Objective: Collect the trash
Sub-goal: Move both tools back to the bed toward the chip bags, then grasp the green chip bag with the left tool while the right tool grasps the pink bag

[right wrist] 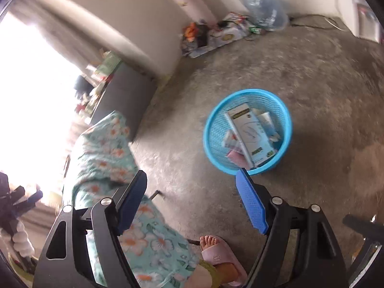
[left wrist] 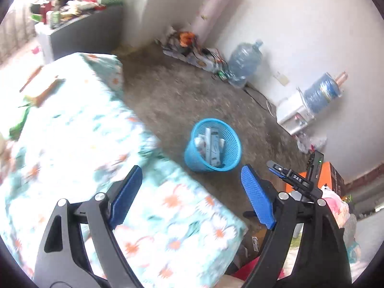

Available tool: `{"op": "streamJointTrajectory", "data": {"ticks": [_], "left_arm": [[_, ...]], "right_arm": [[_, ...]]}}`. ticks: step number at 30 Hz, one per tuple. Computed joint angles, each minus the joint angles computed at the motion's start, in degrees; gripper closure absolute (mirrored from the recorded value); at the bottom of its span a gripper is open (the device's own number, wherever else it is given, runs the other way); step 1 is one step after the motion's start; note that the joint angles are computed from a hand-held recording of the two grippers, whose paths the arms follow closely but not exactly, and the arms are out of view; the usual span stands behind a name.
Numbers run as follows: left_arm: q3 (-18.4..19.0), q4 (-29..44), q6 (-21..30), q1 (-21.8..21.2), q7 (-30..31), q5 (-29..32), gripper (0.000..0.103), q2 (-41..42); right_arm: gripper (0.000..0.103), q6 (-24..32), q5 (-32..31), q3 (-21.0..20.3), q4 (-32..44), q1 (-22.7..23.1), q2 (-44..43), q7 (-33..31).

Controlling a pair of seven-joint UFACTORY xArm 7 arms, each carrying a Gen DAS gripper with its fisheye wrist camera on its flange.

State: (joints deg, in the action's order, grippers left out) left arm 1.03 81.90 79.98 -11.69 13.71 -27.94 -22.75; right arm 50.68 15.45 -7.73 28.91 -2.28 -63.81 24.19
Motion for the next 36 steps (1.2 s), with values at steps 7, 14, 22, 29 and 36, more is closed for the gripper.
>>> {"op": "streamJointTrajectory", "data": {"ticks": [7, 14, 22, 29, 36], "left_arm": [[14.07, -7.50, 4.23, 11.91, 0.91, 9.38, 0.022, -20.09], [24.80, -17.56, 13.47, 20.50, 0.28, 16.80, 0.022, -33.18], [29.93, -29.21, 18.99, 26.69, -0.79, 18.78, 0.026, -42.21], [31.64, -31.09, 17.91, 27.00, -0.39, 16.66, 0.034, -43.14], [30.92, -32.75, 15.78, 27.12, 1.38, 16.83, 0.056, -44.32]], "right_arm": [[0.028, -5.52, 13.37, 3.97, 8.21, 21.80, 8.22, -6.14], [0.028, -7.46, 28.63, 6.50, 17.50, 38.63, 23.75, -14.12], [0.028, -2.04, 31.21, 14.94, 26.14, 37.95, 36.00, -11.35], [0.039, -5.70, 37.99, 15.31, 27.41, 37.27, 40.35, -10.84], [0.056, -7.74, 36.55, 18.12, 31.75, 36.09, 46.07, -9.37]]}}
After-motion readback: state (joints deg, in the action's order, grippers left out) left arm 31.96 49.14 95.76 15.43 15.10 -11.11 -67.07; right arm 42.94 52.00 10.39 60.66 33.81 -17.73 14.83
